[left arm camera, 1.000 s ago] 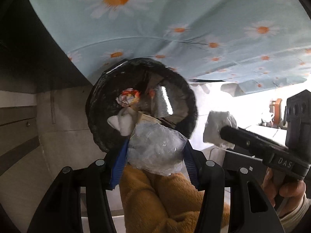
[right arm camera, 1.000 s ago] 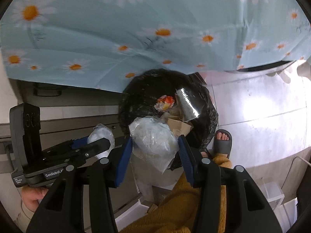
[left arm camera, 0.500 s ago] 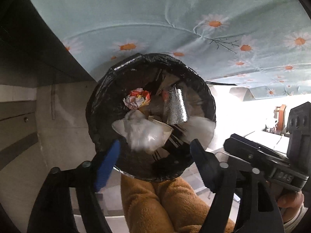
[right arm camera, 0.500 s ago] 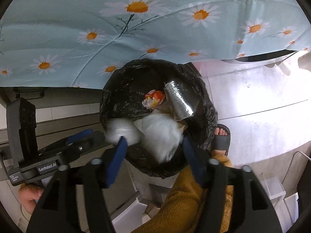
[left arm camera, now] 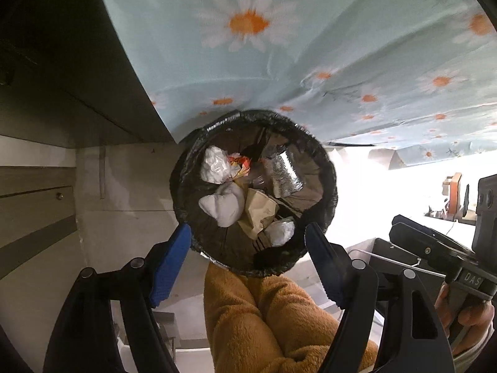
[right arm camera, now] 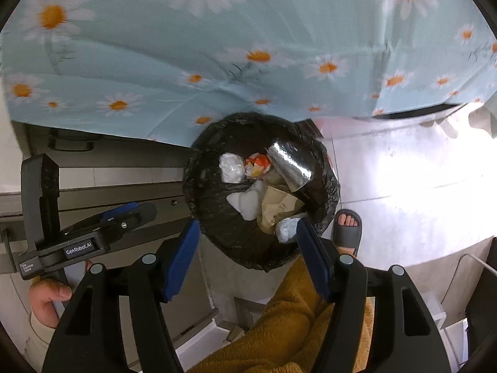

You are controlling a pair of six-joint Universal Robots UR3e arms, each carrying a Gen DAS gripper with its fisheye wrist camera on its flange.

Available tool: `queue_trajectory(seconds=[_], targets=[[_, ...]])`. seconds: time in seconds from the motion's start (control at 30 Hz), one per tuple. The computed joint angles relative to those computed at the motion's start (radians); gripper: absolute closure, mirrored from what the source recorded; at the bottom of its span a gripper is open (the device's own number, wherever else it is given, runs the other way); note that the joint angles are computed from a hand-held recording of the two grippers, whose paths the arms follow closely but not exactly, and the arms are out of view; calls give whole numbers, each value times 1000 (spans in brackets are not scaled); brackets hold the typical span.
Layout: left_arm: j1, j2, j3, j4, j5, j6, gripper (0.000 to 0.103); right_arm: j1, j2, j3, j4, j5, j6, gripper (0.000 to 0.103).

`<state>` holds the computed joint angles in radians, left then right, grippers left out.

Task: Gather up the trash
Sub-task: 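Raise both tools back up toward the counter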

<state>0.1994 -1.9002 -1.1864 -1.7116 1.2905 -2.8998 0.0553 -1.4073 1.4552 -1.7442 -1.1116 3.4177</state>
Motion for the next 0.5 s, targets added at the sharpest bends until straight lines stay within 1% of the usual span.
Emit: queue_trajectory(seconds=[0.23, 0.4, 0.5], targets=[[13, 22, 173, -143, -12, 17, 29, 8, -27, -167, 131, -17, -36, 38], [15, 24, 334, -254, -33, 32, 29, 9, -31, -291, 203, -20, -41, 38], [9, -2, 449, -322, -45, 43, 29, 11, -22, -373, 235, -23, -34, 38]])
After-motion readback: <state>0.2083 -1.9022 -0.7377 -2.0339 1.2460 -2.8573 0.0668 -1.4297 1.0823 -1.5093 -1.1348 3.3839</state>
